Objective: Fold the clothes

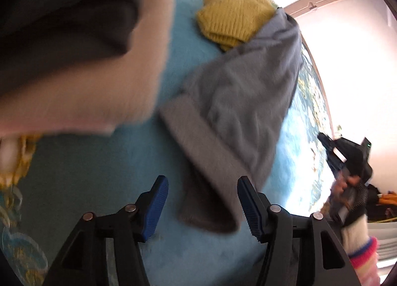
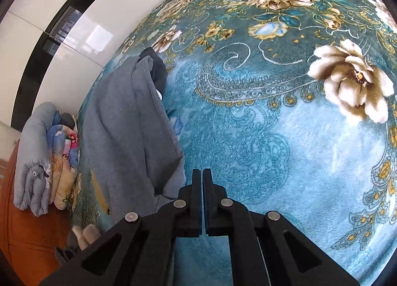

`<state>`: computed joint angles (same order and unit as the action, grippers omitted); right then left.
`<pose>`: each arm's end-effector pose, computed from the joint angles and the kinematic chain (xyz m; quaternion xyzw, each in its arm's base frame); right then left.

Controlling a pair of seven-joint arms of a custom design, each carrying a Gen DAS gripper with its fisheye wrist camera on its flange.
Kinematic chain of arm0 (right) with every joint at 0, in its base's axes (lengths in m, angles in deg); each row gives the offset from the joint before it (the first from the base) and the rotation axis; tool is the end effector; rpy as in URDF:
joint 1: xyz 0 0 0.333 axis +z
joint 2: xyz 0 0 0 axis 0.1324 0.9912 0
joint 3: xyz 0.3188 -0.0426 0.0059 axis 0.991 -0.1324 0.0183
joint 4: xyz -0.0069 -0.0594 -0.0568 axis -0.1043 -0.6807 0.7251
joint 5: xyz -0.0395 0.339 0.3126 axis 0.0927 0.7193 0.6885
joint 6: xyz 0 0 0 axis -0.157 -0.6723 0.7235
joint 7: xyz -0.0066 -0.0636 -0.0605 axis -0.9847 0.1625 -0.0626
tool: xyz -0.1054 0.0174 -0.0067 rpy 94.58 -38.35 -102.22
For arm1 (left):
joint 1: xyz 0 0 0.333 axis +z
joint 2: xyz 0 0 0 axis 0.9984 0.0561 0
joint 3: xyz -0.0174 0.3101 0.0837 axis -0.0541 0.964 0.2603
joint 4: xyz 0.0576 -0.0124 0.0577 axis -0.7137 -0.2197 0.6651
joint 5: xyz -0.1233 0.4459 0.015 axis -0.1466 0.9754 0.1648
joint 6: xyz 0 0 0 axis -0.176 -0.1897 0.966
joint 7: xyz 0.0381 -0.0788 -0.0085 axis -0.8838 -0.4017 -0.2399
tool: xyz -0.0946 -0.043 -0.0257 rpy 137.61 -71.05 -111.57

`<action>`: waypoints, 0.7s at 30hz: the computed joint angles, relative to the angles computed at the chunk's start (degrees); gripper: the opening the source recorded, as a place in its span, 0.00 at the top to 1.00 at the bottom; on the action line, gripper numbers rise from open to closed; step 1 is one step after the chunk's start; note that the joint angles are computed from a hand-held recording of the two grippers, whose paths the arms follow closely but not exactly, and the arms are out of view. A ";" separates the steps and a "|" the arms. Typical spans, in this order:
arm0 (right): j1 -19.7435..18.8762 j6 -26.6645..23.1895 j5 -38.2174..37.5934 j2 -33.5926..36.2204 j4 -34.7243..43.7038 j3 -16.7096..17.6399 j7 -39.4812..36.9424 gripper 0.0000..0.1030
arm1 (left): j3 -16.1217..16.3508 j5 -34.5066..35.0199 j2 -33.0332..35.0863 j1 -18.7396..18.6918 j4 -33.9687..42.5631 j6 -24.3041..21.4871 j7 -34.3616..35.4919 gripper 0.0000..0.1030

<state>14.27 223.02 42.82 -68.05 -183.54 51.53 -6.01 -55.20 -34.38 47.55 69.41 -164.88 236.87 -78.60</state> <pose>0.7426 0.1569 0.4188 -0.6760 0.6578 0.0929 0.3191 0.4054 -0.2206 0.3853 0.9111 -0.2860 0.2966 0.0093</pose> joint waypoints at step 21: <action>-0.79 -1.84 1.28 1.65 1.55 0.43 -1.04 0.97 | -7.55 19.77 -2.77 8.07 4.69 -11.13 -19.84 0.96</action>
<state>13.48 221.19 44.10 -66.41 -181.99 51.96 -7.04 -62.76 -14.61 44.79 77.49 -160.20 225.74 -98.44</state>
